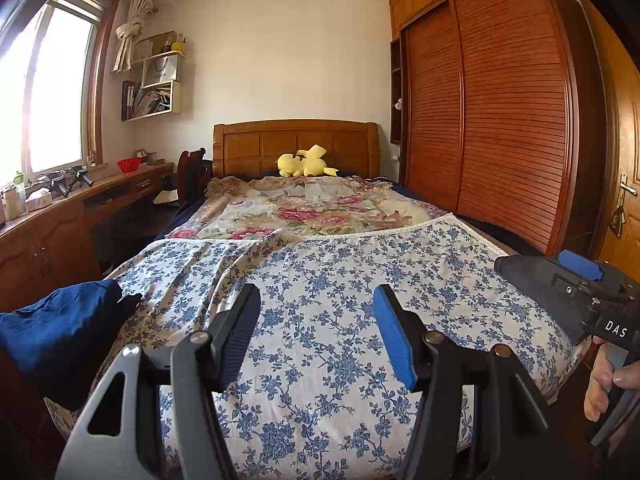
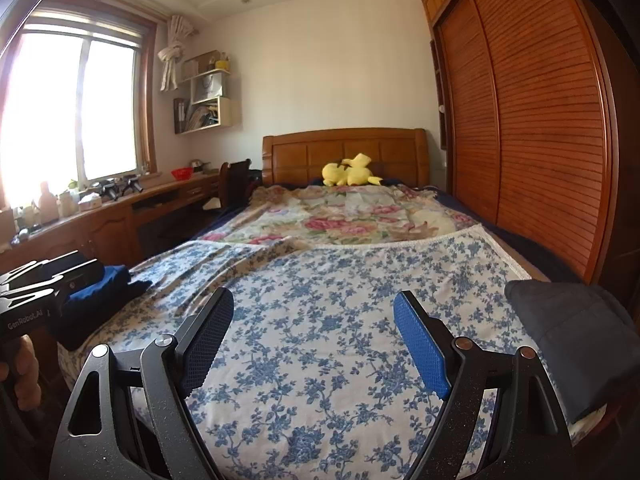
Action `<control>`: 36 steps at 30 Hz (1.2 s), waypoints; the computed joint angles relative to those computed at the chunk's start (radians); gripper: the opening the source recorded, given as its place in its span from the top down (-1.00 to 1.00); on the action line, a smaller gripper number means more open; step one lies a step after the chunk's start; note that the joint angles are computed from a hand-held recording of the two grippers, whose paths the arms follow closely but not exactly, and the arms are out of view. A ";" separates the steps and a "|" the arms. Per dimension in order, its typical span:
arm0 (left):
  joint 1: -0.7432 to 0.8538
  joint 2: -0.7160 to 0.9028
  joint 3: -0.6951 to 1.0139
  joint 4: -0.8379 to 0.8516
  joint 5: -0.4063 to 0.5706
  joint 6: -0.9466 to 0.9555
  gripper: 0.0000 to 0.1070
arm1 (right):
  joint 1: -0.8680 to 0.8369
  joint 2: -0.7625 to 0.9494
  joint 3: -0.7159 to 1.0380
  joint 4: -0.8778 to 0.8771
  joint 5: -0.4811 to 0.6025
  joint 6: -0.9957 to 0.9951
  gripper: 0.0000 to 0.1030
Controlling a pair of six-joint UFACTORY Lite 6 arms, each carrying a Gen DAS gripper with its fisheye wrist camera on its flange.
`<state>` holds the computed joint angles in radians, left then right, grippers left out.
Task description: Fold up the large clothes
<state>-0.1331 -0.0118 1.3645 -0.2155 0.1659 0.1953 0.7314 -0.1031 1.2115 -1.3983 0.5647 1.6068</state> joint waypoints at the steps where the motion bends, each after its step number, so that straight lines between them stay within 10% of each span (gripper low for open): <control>1: 0.003 0.000 0.002 -0.013 0.002 0.014 -0.09 | 0.000 0.001 0.001 0.000 0.002 -0.001 -0.63; 36: 0.008 0.010 0.004 -0.039 0.001 0.043 -0.09 | -0.005 -0.006 -0.010 -0.010 -0.004 0.009 -0.63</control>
<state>-0.1250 -0.0014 1.3680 -0.2549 0.1671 0.2385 0.7260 -0.1088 1.2019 -1.4082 0.5607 1.6160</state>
